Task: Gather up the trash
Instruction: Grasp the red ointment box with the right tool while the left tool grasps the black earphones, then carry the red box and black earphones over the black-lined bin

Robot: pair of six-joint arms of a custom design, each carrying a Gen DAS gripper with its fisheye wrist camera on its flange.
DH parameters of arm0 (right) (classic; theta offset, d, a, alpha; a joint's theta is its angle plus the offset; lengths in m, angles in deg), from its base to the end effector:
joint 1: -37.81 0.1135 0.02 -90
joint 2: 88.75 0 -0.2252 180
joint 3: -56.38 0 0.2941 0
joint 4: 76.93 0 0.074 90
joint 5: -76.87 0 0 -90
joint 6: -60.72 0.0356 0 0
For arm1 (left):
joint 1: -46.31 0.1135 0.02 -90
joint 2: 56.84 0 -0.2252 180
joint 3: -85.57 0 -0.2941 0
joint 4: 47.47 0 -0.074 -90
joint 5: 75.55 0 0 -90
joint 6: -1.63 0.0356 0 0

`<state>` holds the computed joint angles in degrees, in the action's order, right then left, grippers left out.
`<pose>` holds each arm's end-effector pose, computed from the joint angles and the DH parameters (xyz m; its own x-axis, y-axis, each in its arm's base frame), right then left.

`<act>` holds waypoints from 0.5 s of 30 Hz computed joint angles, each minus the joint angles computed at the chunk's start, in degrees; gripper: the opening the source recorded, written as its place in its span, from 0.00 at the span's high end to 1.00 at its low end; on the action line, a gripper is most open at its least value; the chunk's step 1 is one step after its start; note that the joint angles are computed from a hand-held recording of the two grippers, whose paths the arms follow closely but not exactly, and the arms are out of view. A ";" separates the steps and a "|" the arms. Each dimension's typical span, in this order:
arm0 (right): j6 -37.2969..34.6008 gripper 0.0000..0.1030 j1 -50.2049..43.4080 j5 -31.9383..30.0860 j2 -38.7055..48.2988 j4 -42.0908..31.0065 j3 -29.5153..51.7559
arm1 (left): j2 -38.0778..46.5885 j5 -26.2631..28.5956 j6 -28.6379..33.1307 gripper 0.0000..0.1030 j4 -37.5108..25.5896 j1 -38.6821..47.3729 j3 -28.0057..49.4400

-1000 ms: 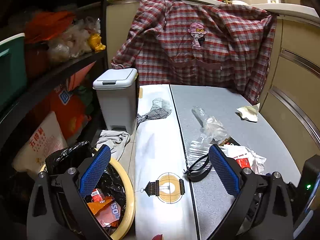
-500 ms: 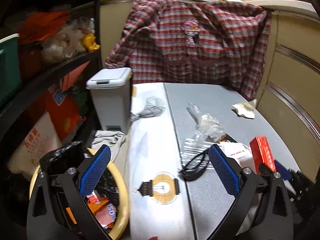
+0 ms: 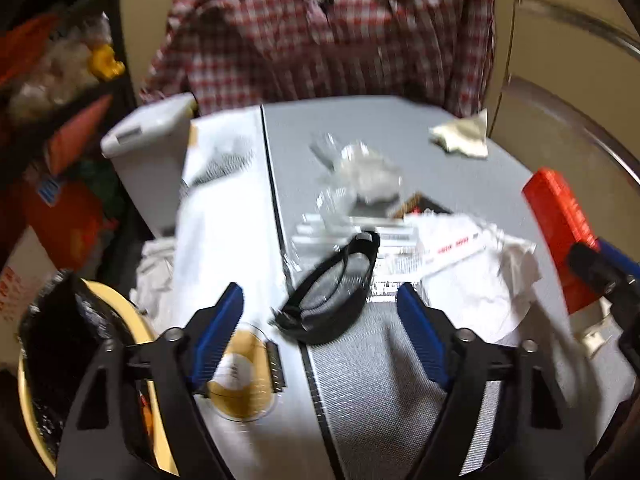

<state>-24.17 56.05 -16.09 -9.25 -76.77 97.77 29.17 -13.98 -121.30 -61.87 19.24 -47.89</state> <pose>0.2813 0.0946 0.0860 -0.6130 -0.1084 -0.7826 -0.2978 0.9492 0.1019 0.2690 -0.1185 0.0661 -0.6853 -0.1866 -0.7039 -0.2649 0.9643 0.0022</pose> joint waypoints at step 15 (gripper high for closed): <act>0.46 0.67 0.57 -0.77 0.24 1.85 0.17 | -8.01 -0.58 1.24 0.97 2.22 0.48 -4.68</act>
<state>-23.71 56.61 -16.86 -9.01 -74.92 97.94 21.16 -14.56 -120.06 -59.65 19.72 -52.57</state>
